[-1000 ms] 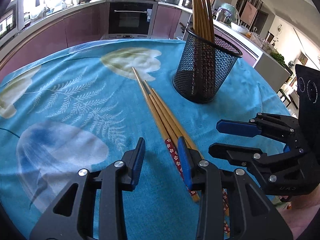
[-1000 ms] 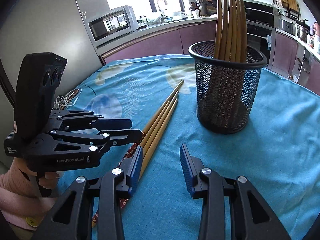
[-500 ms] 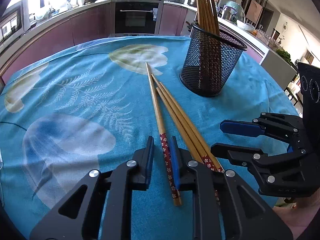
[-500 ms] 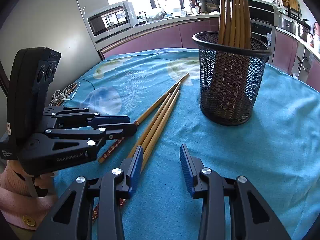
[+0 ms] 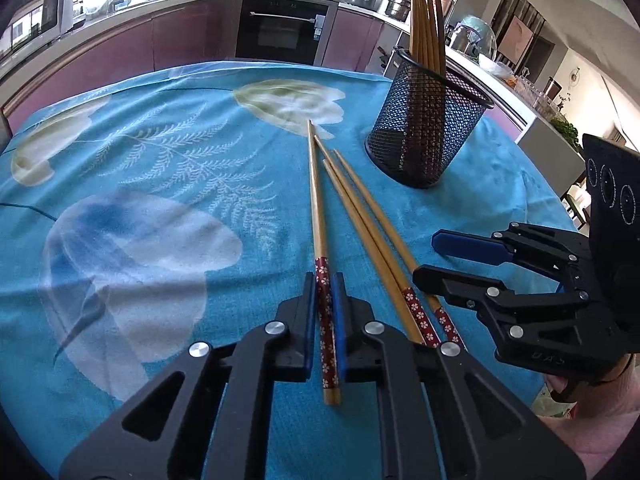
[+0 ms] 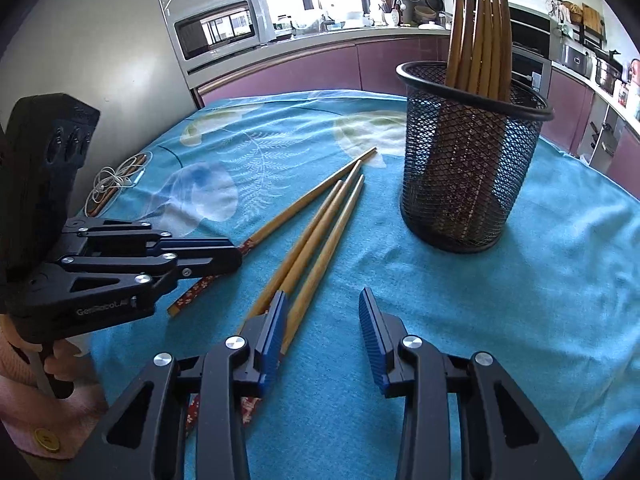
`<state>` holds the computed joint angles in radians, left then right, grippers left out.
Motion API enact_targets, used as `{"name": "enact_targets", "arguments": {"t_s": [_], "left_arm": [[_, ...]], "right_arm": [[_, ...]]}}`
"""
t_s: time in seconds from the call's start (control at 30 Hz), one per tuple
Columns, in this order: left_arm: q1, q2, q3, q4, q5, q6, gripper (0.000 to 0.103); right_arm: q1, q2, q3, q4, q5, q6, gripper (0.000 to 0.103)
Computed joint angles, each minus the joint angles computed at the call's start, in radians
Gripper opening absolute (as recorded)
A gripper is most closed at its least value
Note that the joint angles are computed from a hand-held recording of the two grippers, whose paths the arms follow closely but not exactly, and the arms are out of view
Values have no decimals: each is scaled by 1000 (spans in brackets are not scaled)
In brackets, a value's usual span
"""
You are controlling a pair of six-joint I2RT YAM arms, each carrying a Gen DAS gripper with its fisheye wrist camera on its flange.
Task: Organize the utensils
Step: 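Move both open tools back over the remaining chopsticks on the cloth, then close the left tool on a chopstick while the right tool grasps another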
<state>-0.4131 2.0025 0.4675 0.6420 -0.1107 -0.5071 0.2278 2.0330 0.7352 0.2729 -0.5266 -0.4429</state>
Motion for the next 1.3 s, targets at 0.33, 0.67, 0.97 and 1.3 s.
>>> {"name": "enact_targets", "arguments": {"t_s": [0.33,0.67,0.97,1.3], "left_arm": [[-45,-28,-45,19,3,-36,18],[9,8,95,-109,-39,61,20],[38,54,206,-197,-46,126,21],[50,90,280,-242,-34,139,13]], "right_arm": [[-2,0,17,-18,23,5,29],[17,24,61,-27,52,17,25],[33,48,105,-37,65,36,21],[32,64,133,-50,57,59,14]]}}
